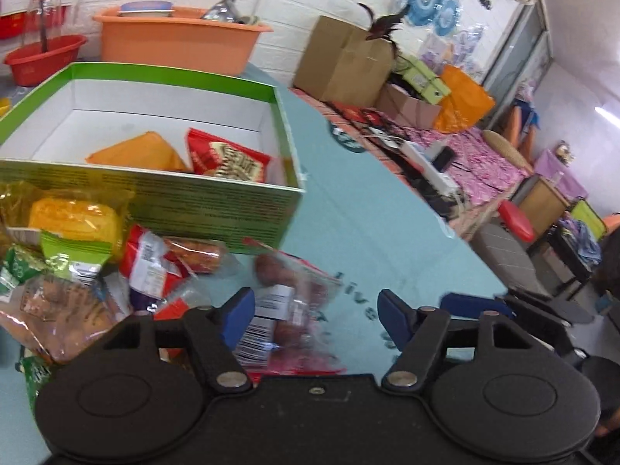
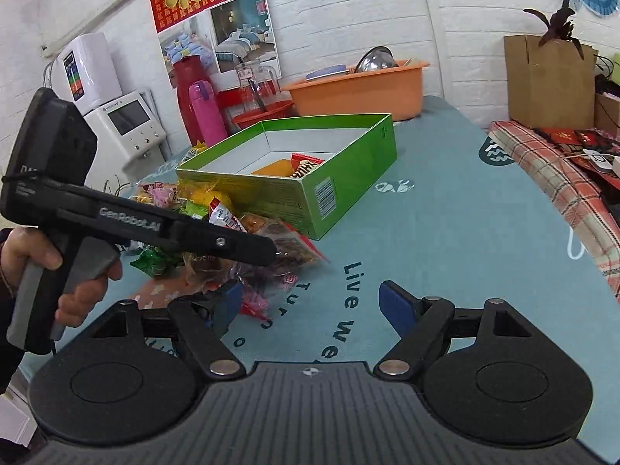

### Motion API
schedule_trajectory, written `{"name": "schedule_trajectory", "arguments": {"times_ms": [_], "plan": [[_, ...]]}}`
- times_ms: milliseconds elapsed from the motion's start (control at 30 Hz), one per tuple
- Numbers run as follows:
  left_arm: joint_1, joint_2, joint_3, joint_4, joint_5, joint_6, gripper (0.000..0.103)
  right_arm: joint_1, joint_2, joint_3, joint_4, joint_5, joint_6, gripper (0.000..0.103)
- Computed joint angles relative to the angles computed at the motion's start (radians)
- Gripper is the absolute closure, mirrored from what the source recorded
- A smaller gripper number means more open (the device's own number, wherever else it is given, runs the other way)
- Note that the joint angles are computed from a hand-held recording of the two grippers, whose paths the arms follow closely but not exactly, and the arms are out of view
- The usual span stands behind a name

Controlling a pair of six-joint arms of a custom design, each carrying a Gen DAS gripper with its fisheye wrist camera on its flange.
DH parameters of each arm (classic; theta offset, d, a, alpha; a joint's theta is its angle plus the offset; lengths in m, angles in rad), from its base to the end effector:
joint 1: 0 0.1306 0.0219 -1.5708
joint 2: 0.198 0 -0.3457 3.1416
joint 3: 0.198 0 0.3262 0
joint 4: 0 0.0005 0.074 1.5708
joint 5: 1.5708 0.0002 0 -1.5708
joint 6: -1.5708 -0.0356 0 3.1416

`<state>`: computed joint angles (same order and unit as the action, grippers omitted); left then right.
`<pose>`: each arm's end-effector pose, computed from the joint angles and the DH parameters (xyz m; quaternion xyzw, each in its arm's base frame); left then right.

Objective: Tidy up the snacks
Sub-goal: 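Move the left gripper to the clear bag of dried meat and grasp it, then lift the clear meat bag into the green box and open the left gripper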

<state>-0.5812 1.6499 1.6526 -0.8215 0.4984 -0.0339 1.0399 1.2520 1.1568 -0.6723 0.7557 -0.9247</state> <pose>0.4203 -0.2971 0.3870 0.3592 0.8317 -0.3170 0.2806 0.2122 0.3123 0.3733 0.0947 0.8624 0.1137 0.4841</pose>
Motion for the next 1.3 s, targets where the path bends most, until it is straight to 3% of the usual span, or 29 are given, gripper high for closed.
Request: {"name": "schedule_trajectory", "arguments": {"times_ms": [67,167,267,300,367,467,600,667,733,833,900,933,1000,1133,1300], "plan": [[0.004,0.006,-0.002,0.022,-0.006,0.022,0.000,-0.007,0.011,-0.005,0.041,-0.040,0.018,0.000],[0.004,0.031,0.030,-0.012,0.003,0.025,0.003,-0.019,0.037,0.007,0.072,-0.076,0.050,0.000],[-0.007,0.042,0.049,-0.042,-0.004,-0.025,0.038,-0.035,0.057,0.012,0.102,-0.109,0.053,0.000],[-0.003,0.053,0.066,-0.066,0.030,-0.030,0.041,-0.038,0.063,0.014,0.107,-0.116,0.052,0.000],[0.004,0.068,0.085,-0.090,0.079,-0.020,0.037,-0.043,0.077,0.025,0.104,-0.128,0.051,0.000],[-0.001,0.068,0.076,-0.062,0.067,-0.007,0.029,-0.047,0.097,0.040,0.096,-0.127,0.053,0.000],[-0.006,0.072,0.076,-0.065,0.078,-0.025,0.028,-0.050,0.112,0.057,0.069,-0.106,0.034,0.000],[-0.013,0.064,0.061,-0.051,0.071,-0.050,0.011,-0.056,0.116,0.059,0.066,-0.109,0.031,0.000],[-0.022,0.051,0.034,-0.022,0.056,-0.087,0.000,-0.060,0.119,0.059,0.060,-0.110,0.027,0.000],[-0.039,0.040,0.005,0.000,0.017,-0.137,0.000,-0.058,0.122,0.055,0.063,-0.092,0.040,0.000],[-0.048,0.045,0.010,-0.016,0.008,-0.149,0.016,-0.053,0.125,0.056,0.064,-0.083,0.038,0.000],[-0.050,0.058,0.027,-0.039,0.014,-0.143,0.021,-0.051,0.127,0.057,0.060,-0.076,0.037,0.000],[-0.051,0.079,0.048,-0.050,0.019,-0.094,0.019,-0.046,0.137,0.070,0.026,-0.045,0.035,0.000],[-0.040,0.072,0.034,-0.028,0.047,-0.030,0.022,-0.041,0.134,0.077,0.011,-0.031,0.044,0.015],[-0.012,0.014,0.002,0.021,0.083,0.023,0.025,-0.027,0.120,0.109,0.016,0.021,0.136,0.027]]}}
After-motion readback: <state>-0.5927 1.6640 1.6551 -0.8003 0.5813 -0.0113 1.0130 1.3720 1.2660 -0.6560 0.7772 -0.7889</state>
